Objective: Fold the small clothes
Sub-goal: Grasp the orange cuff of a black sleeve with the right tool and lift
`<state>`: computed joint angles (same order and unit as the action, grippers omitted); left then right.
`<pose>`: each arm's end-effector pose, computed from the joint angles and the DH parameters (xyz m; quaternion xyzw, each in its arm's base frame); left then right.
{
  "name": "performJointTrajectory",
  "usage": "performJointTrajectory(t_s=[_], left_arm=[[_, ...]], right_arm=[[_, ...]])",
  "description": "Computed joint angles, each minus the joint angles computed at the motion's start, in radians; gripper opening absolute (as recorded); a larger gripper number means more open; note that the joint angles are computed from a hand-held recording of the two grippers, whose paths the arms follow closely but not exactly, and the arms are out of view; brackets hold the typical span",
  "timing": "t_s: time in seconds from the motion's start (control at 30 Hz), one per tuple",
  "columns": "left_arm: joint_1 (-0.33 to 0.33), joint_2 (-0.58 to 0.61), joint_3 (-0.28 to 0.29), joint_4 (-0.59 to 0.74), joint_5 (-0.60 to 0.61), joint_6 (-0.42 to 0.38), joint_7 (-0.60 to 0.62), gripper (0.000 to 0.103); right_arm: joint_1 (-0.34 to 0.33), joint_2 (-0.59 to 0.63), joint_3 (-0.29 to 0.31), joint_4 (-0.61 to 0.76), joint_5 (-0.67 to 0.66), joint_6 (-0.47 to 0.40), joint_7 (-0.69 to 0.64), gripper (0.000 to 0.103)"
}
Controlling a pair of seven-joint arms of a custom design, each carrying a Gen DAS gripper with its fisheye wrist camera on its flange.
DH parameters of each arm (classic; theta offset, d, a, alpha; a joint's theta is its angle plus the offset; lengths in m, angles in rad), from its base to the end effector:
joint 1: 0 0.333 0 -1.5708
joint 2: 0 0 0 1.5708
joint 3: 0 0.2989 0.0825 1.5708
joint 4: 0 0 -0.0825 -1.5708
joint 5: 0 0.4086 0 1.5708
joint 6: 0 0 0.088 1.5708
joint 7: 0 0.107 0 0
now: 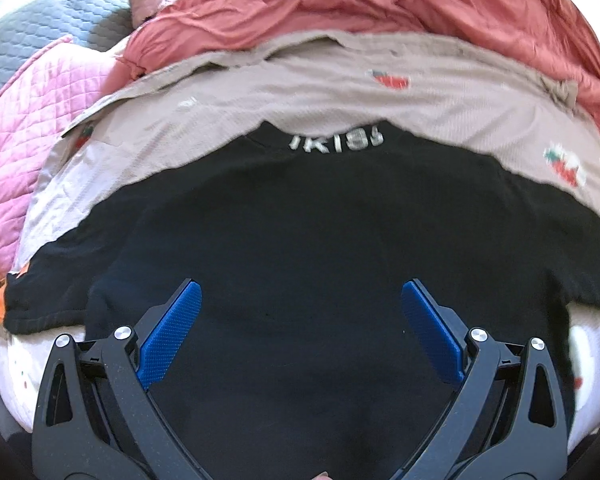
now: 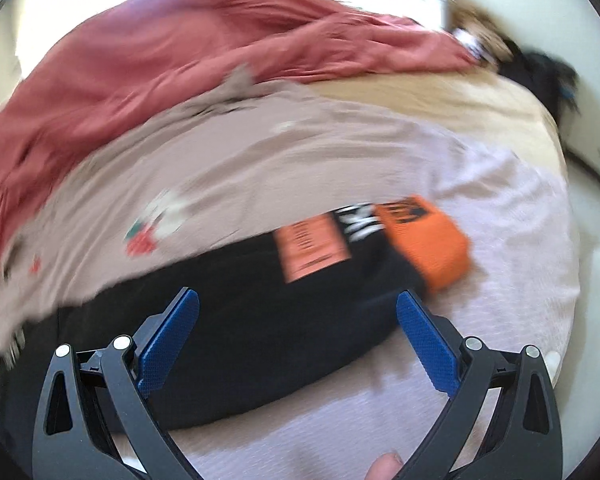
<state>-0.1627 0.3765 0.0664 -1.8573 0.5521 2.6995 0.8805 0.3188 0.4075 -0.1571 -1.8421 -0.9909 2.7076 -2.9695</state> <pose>0.6778 -0.0865 0.3342 -0.7222 0.6301 -0.1342 0.2517 0.6653 0.1457 0.3144 -0.3811 0.8464 -0.2823 0.2422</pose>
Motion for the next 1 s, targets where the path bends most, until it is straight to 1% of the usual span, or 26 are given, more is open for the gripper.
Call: performJointTrajectory(t_s=[0.07, 0.1, 0.2, 0.23, 0.3, 0.33, 0.47, 0.53, 0.63, 0.67, 0.7, 0.73, 0.77, 0.8, 0.83, 0.87, 0.9, 0.93, 0.97, 1.0], left_arm=[[-0.001, 0.017, -0.002, 0.011, -0.002, -0.004, 0.01, 0.094], [0.0, 0.032, -0.007, 0.024, -0.01, -0.009, 0.024, 0.094], [-0.004, 0.067, -0.012, 0.05, -0.031, -0.002, 0.058, 0.094], [-0.009, 0.081, -0.011, 0.063, -0.037, -0.006, 0.069, 0.094], [-0.008, 0.107, -0.018, 0.088, -0.065, -0.007, 0.101, 0.094], [-0.016, 0.12, -0.013, 0.101, -0.069, -0.009, 0.107, 0.094], [-0.043, 0.161, 0.013, 0.147, -0.075, -0.013, 0.11, 0.094], [-0.044, 0.179, 0.015, 0.172, -0.093, -0.018, 0.116, 0.094], [-0.042, 0.206, 0.016, 0.209, -0.121, -0.027, 0.131, 0.094], [-0.045, 0.213, 0.019, 0.215, -0.123, -0.027, 0.134, 0.094], [-0.048, 0.221, 0.023, 0.224, -0.124, -0.027, 0.137, 0.095], [-0.051, 0.225, 0.028, 0.227, -0.124, -0.025, 0.138, 0.095], [-0.054, 0.228, 0.031, 0.229, -0.123, -0.02, 0.139, 0.095], [-0.056, 0.235, 0.034, 0.238, -0.124, -0.021, 0.142, 0.095], [-0.056, 0.238, 0.034, 0.24, -0.128, -0.021, 0.145, 0.095], [-0.053, 0.245, 0.031, 0.249, -0.138, -0.024, 0.15, 0.095], [-0.051, 0.247, 0.029, 0.251, -0.145, -0.023, 0.155, 0.095], [-0.05, 0.248, 0.029, 0.253, -0.15, -0.021, 0.158, 0.095], [-0.05, 0.249, 0.03, 0.255, -0.155, -0.022, 0.161, 0.095], [-0.049, 0.248, 0.029, 0.254, -0.16, -0.019, 0.167, 0.095]], right_arm=[[0.001, -0.023, -0.019, -0.029, -0.017, -0.023, 0.051, 0.099], [-0.012, -0.029, -0.015, -0.039, -0.006, -0.025, 0.053, 0.099], [-0.057, -0.025, 0.003, -0.056, 0.059, 0.001, 0.023, 0.099], [-0.062, -0.027, 0.006, -0.063, 0.074, 0.006, 0.016, 0.099], [-0.078, -0.017, 0.006, -0.071, 0.104, 0.048, 0.01, 0.099], [-0.082, -0.011, 0.005, -0.068, 0.118, 0.059, 0.003, 0.099], [-0.074, 0.022, -0.014, -0.041, 0.138, 0.086, -0.026, 0.099], [-0.069, 0.039, -0.023, -0.025, 0.149, 0.092, -0.039, 0.099], [-0.048, 0.05, -0.057, -0.017, 0.119, 0.133, -0.012, 0.097], [-0.034, 0.048, -0.074, -0.019, 0.097, 0.144, 0.008, 0.086], [-0.031, 0.047, -0.077, -0.018, 0.092, 0.139, 0.003, 0.077], [-0.03, 0.046, -0.078, -0.017, 0.089, 0.135, -0.003, 0.061], [-0.031, 0.047, -0.08, -0.016, 0.084, 0.145, -0.003, 0.054], [-0.031, 0.047, -0.086, -0.019, 0.075, 0.163, 0.007, 0.049], [-0.026, 0.046, -0.094, -0.02, 0.063, 0.172, 0.019, 0.038], [-0.01, 0.043, -0.114, -0.022, 0.029, 0.182, 0.048, 0.029], [0.0, 0.039, -0.128, -0.025, 0.0, 0.194, 0.074, 0.026], [0.018, 0.037, -0.152, -0.024, -0.054, 0.218, 0.123, 0.018], [0.035, 0.038, -0.174, -0.016, -0.117, 0.245, 0.172, 0.014], [0.04, 0.037, -0.18, -0.011, -0.157, 0.258, 0.197, 0.013]])
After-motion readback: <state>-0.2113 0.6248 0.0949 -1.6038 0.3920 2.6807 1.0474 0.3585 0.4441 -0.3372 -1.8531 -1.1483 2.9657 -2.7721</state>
